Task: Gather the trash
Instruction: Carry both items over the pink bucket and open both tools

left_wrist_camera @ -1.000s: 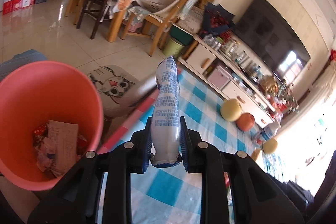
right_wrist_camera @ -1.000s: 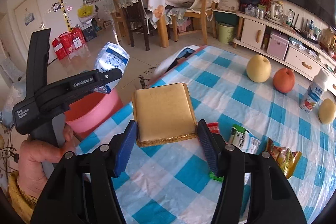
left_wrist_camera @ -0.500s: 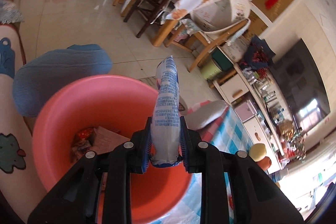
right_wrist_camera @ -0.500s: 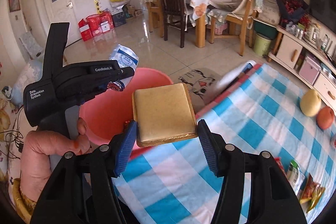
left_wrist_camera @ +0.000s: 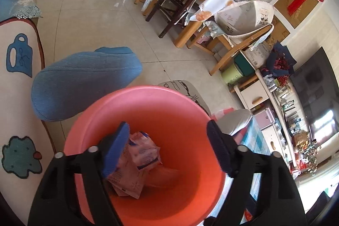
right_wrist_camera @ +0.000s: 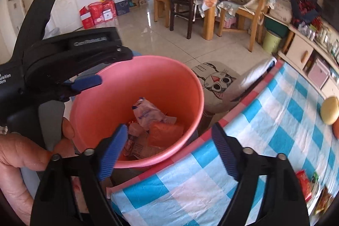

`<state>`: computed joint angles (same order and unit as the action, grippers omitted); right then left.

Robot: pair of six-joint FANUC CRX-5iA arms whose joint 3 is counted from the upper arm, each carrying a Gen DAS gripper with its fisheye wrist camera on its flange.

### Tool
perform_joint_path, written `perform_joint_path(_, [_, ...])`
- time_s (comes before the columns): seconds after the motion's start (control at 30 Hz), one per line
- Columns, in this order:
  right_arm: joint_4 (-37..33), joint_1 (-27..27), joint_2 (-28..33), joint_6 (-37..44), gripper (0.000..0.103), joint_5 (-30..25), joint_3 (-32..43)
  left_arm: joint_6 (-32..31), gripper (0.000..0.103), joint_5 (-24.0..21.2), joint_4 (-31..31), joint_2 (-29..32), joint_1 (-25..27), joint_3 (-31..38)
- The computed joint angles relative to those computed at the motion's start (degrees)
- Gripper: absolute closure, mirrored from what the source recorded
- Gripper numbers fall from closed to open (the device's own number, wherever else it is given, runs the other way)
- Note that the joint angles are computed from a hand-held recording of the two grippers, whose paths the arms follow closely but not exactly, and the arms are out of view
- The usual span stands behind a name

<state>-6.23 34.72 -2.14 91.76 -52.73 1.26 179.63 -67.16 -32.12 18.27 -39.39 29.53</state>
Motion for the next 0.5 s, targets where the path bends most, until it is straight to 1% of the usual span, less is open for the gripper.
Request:
perform_joint_path(0.07, [-1.39, -1.2, -0.83, -0.67, 0.016, -0.12, -0.25, -0.27, 0.019, -1.6, -0.25, 0.44, -0.2, 0.88])
perform_joint_path(0.13, [-0.31, -1.66, -2.17, -2.42, 0.014, 0.76, -1.64, -0.7, 0.017, -2.89, -0.94, 1.43, -0.77, 2.64])
perform_joint_path(0.23, [1.2, -2.29, -4.13, -3.69, 0.013, 1.38, -3.58, -1.71, 0.016, -3.51, -1.57, 2.15, -1.29, 3.89])
perform_joint_path(0.37, [3.98, -2.75, -6.7, -5.18, 0.012, 1.75, -6.34, -2.87, 0.015, -2.74, -0.81, 2.92, -1.41, 4.75])
perform_joint_path(0.5, [3.86, -4.35, -8.08, -4.81, 0.012, 0.97, -7.24, -4.46, 0.013, -1.63, -0.48, 3.6, -1.83, 5.58])
